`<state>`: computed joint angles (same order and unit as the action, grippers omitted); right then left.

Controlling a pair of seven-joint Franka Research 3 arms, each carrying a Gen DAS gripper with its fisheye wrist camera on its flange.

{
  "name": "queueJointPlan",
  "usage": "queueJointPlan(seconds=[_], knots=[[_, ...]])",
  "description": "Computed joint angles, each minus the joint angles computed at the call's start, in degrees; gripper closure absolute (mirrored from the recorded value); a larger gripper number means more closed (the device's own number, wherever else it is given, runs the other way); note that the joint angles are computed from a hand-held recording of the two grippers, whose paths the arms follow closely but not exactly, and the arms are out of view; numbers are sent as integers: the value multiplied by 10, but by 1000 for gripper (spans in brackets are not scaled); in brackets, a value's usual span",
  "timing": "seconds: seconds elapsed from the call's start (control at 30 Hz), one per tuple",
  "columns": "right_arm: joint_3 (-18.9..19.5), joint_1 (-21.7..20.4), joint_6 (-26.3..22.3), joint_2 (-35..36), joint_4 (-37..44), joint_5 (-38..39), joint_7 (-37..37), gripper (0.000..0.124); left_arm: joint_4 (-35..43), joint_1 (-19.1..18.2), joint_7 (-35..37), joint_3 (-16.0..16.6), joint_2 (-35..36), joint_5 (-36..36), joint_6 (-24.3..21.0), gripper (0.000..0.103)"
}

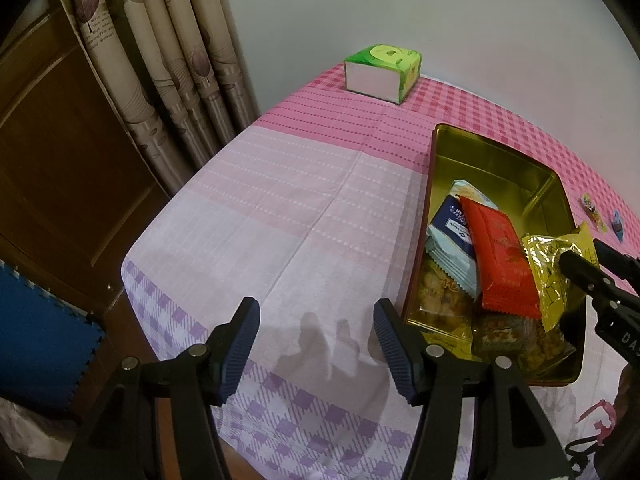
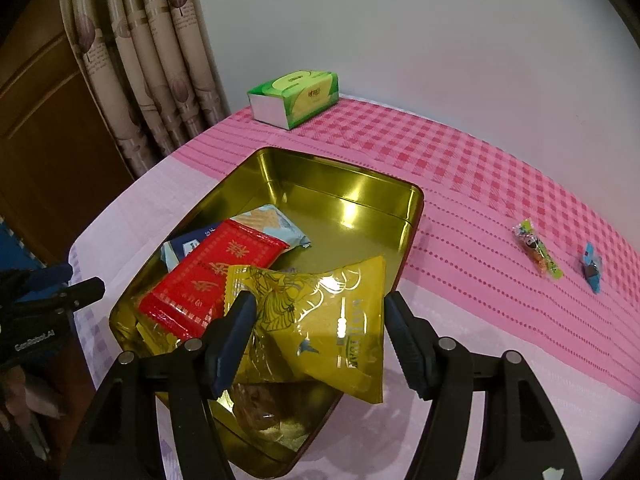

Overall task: Organize snacks
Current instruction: 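Carry the yellow foil bag into the tin and open the right gripper, then move the right gripper to the blue-wrapped candy and grasp it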

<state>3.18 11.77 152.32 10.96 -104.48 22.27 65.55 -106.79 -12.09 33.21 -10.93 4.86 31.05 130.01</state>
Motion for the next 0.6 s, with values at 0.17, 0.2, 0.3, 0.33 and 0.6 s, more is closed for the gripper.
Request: queueJointPlan(seconds=[0.17, 0.2, 0.3, 0.33, 0.6], knots=[[2, -3, 3, -7, -4, 13, -14, 61, 0, -1, -1, 0, 0, 0, -1, 42], [2, -4, 3, -9, -6, 16, -17, 61, 0, -1, -1, 0, 0, 0, -1, 42], [0, -5, 4, -14, -10, 18, -22, 61, 1, -1, -1, 0, 1, 1, -3, 42], [0, -6, 5, -15, -12, 20, -24, 61, 2, -1, -1, 0, 1, 2, -4, 42], [-17, -13, 25, -26, -28, -7, -6, 61, 3, -1, 2, 0, 0, 3, -6, 42]])
